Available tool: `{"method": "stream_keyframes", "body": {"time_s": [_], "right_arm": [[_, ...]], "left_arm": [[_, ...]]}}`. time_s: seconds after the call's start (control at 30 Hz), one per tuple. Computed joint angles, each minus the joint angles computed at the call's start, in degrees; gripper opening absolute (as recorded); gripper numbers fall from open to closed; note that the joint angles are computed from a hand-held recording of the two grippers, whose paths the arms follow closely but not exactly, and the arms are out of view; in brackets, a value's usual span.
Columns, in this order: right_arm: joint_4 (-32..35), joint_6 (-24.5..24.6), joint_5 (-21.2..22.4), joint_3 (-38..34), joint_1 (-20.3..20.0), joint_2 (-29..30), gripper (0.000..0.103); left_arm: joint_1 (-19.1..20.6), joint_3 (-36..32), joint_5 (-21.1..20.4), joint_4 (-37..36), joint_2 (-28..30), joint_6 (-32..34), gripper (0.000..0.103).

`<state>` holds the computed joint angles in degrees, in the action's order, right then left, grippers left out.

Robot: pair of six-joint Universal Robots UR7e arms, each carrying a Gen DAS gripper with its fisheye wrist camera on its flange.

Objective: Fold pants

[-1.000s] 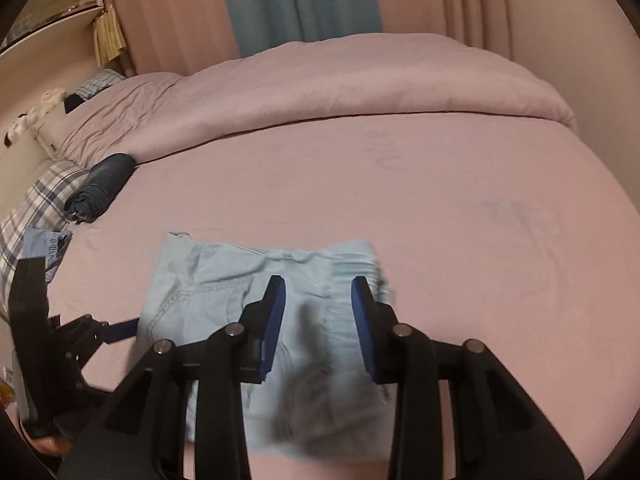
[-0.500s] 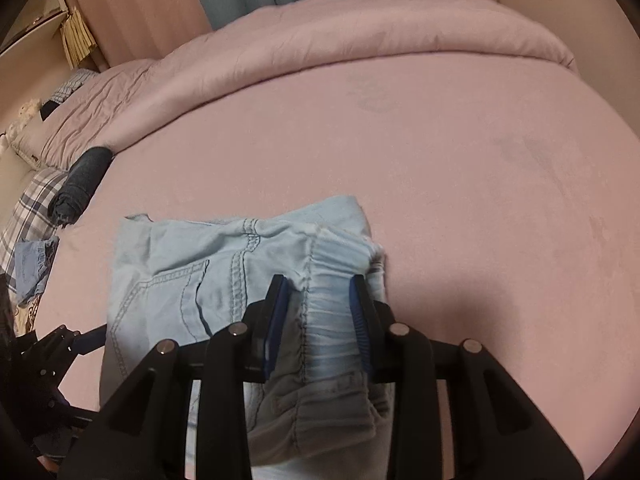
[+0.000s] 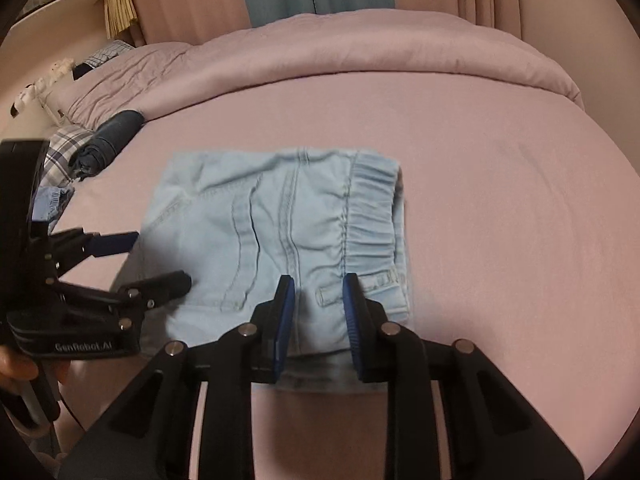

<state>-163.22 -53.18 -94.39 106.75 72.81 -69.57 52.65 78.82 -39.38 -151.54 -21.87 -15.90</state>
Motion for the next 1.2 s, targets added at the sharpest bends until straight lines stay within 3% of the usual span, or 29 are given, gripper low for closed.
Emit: {"method": "stream_keyframes", "body": {"time_s": [0.17,0.3,0.5,0.63,0.83,1.03,1.2], "right_arm": [[-3.3,-1.0,0.0,1.5,-0.1,0.1,0.025],[-4.0,0.8,2.2,2.3,-0.9,-0.4,0.025],[-3.1,1.7,5.2,2.6,-2.1,-1.0,0.025],[-1.8,1.5,6.3,2.3,-2.6,-1.2,0.025],[0.2,2.2,7.6,1.1,-3.0,-0.9,0.024],[1.0,2.6,8.5,0.5,-3.2,-0.6,0.024],[1.2,2.6,8.9,0.7,-3.4,-0.8,0.025]], "left_arm": [[-0.6,-1.9,0.7,0.4,-0.2,1.9,0.083],[-0.2,-8.3,-0.7,2.5,2.3,5.0,0.083],[2.5,-21.6,-7.1,10.1,8.2,0.6,0.083],[3.5,-30.0,-7.5,17.5,12.4,-2.9,0.083],[4.2,-36.6,-7.8,23.9,15.4,-5.0,0.093],[4.5,-39.1,-8.1,25.2,16.7,-5.4,0.095],[3.9,-34.6,-7.3,21.1,14.6,-3.9,0.095]]}}
